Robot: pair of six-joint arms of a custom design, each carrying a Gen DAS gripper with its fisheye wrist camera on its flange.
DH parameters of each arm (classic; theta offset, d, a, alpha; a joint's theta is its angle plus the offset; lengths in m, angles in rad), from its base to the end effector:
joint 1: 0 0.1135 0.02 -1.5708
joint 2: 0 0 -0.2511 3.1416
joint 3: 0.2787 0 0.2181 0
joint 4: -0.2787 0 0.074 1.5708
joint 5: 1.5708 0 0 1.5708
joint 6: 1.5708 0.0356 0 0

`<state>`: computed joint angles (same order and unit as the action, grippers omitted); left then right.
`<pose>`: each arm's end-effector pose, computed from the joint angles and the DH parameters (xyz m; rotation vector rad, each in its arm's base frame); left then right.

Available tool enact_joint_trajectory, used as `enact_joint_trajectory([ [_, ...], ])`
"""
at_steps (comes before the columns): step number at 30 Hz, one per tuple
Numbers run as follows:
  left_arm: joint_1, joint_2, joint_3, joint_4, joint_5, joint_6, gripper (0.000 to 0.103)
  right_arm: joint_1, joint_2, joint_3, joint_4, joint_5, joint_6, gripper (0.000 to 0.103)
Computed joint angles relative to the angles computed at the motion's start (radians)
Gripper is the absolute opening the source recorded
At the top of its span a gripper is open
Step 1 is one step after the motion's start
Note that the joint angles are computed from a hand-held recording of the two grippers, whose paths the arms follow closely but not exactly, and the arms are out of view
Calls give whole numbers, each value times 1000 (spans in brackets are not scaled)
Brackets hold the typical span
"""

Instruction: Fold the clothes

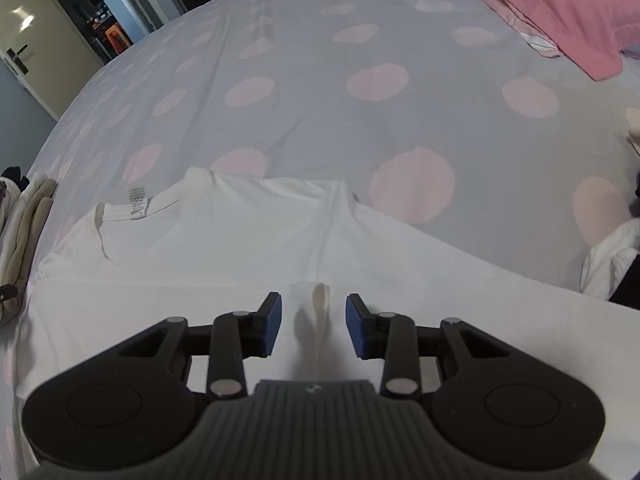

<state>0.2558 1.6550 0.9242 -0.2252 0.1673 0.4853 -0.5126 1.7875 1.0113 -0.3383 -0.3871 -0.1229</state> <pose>0.2920 0.0702 0.1793 0.3536 2.4847 0.0923 0.2792 -0.1417 0.1586 0.3839 2.5508 0.2928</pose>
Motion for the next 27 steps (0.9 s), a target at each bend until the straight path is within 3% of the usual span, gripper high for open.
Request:
enact_joint_trajectory([
  [4, -16, -117, -125, -62, 27, 101, 10, 8, -34, -9, -15, 24, 12, 39],
  [10, -76, -133, -252, 5, -94, 115, 10, -38, -144, -42, -63, 38, 29, 40],
  [13, -66, -189, -226, -82, -88, 80, 10, -83, -218, -52, -111, 34, 3, 41],
  [16, -42, -322, -237, -170, -57, 115, 12, -151, -303, -46, -186, 11, -63, 41],
  [22, 17, -480, -191, -358, 10, 111, 15, -455, -393, 24, -363, -100, -272, 41],
  [27, 54, -591, -167, -484, 60, 132, 15, -797, -289, 199, -524, -210, -485, 41],
])
